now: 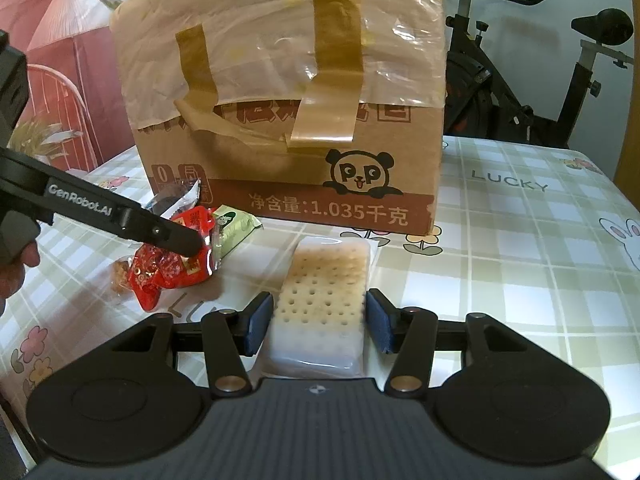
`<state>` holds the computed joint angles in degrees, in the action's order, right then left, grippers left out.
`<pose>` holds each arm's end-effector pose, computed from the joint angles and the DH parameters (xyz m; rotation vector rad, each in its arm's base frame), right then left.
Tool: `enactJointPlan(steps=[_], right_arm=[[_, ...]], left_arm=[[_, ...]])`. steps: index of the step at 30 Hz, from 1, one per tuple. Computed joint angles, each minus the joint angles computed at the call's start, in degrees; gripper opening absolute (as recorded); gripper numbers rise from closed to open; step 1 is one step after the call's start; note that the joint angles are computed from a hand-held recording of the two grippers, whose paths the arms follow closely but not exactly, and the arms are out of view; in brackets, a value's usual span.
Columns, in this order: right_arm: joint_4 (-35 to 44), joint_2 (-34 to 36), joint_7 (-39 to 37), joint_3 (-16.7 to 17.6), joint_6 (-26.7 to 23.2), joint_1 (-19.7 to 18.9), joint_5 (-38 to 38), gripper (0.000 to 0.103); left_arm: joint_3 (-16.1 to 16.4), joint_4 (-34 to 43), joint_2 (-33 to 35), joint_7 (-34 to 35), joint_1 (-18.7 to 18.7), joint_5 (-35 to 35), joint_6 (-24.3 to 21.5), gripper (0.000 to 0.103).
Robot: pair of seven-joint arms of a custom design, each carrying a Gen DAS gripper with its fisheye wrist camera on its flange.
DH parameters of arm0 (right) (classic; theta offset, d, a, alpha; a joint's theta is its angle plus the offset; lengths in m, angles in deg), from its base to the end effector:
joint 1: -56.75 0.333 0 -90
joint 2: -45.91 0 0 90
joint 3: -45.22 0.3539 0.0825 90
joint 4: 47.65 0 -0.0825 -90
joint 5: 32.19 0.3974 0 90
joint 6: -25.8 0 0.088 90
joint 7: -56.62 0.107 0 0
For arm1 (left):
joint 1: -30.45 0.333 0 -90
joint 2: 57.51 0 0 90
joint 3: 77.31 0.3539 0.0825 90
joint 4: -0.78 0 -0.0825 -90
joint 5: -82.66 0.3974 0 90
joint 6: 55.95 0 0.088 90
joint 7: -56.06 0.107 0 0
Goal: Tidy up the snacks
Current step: 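Close the left tool on the red snack bag while the right tool closes on the cracker packet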
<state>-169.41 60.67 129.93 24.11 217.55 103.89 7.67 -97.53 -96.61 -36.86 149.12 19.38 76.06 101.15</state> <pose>0.5826 0.2252 0.4329 -1.6377 1.5552 -0.6356 0.6392 -0.3405 0.5062 -1.4810 2.3439 -1.0091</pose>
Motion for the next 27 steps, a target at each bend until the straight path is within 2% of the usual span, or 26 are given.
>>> enactJointPlan(steps=[3, 6, 9, 16, 20, 24, 27], right_arm=[[0.03, -0.09, 0.29, 1.21, 0.19, -1.13, -0.1, 0.054], [-0.1, -0.35, 0.56, 3.4, 0.51, -3.22, -0.4, 0.054], [-0.06, -0.37, 0.34, 3.87, 0.59, -3.59, -0.11, 0.054], [-0.13, -0.5, -0.05, 5.1, 0.78, -4.67, 0.2, 0.054], [-0.18, -0.59, -0.09, 6.15, 0.94, -5.66, 0.2, 0.054], [-0.08, -0.5, -0.49, 5.73, 0.9, -5.17, 0.72, 0.054], [-0.06, -0.51, -0.61, 5.82, 0.89, -5.24, 0.83, 0.054]], left_arm=[[-0.87, -1.72, -1.2, 2.64, 0.4, -0.07, 0.51, 0.063], [-0.35, -2.88, -2.24, 4.15, -0.32, 1.54, 0.68, 0.067], [-0.98, -3.6, -2.95, 7.11, 0.22, 0.78, 0.77, 0.072], [0.03, -6.4, -5.58, 11.32, 0.16, 0.88, 0.32, 0.073], [1.63, -8.25, -6.55, 11.4, -0.9, 3.49, 1.35, 0.073], [1.97, -8.92, -6.41, 12.5, -1.52, 6.06, 2.49, 0.073], [3.77, -8.74, -5.6, 11.24, -3.5, 11.82, 3.65, 0.073]])
